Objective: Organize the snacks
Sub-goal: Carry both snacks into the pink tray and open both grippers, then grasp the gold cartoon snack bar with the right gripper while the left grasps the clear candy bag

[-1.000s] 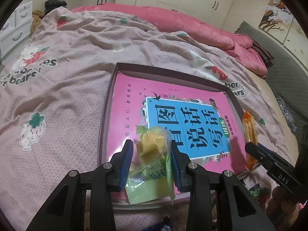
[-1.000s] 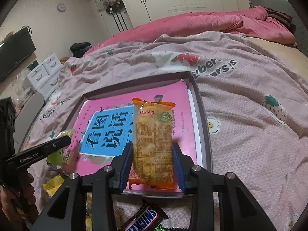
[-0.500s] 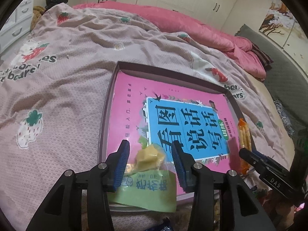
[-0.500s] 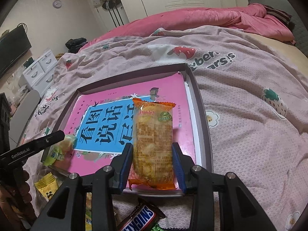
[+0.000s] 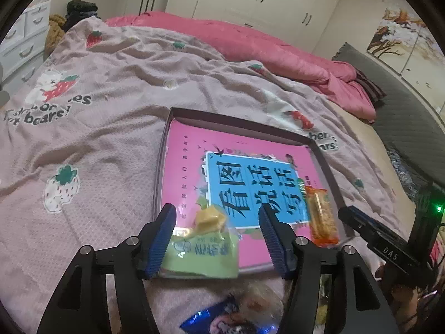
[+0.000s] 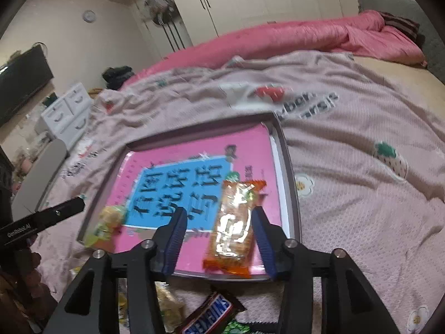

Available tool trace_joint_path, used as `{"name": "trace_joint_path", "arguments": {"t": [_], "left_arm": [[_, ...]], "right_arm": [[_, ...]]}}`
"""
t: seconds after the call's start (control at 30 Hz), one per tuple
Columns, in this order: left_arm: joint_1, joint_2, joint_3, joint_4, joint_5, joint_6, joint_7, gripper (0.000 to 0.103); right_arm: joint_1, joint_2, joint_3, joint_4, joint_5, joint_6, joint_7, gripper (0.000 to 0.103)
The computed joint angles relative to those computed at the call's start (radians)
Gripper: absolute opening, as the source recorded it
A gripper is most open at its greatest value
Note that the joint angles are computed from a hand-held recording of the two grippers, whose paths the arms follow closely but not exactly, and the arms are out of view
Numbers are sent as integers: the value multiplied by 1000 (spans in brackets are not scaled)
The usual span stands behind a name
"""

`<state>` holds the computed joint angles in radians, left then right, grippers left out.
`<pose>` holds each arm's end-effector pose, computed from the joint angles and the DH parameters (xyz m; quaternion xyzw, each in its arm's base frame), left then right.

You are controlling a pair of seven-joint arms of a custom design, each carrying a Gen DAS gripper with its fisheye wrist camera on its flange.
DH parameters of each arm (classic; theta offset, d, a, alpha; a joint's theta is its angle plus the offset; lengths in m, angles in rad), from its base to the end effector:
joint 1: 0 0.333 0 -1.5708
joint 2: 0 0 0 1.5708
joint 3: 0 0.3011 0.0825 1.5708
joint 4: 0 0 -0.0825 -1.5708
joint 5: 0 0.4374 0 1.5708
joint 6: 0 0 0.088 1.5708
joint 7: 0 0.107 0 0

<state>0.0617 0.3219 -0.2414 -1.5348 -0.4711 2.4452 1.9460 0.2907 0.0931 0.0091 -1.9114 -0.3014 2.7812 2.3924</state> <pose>0.7392 -0.1117 0.5143 -0.5729 0.7345 -0.3563 0.0728 0.6445 0.2129 0.4997 -0.5533 0.7371 -0.1827 0.3423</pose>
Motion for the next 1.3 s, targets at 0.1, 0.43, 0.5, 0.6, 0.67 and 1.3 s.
{"name": "trace_joint_path", "arguments": {"t": [0.1, 0.43, 0.5, 0.6, 0.67, 1.3], "left_arm": [[9, -35, -3, -33, -22, -6, 29, 68], [-3, -118, 31, -107, -66, -64, 68, 69], [-5, -133, 37, -126, -74, -69, 80, 70], [-13, -153, 48, -152, -71, -80, 85, 71], [-13, -164, 52, -163, -91, -97, 97, 71], [-56, -149, 61, -185, -14, -160, 85, 73]], "right_arm": [[5, -31, 4, -26, -36, 34, 2, 52], [6, -118, 67, -95, -54, 41, -40, 52], [10, -129, 79, -112, 6, 41, -95, 52], [19, -137, 97, -117, 45, 13, -144, 52], [26, -139, 107, -119, 54, 1, -168, 52], [98, -17, 86, -33, 81, -82, -289, 13]]}}
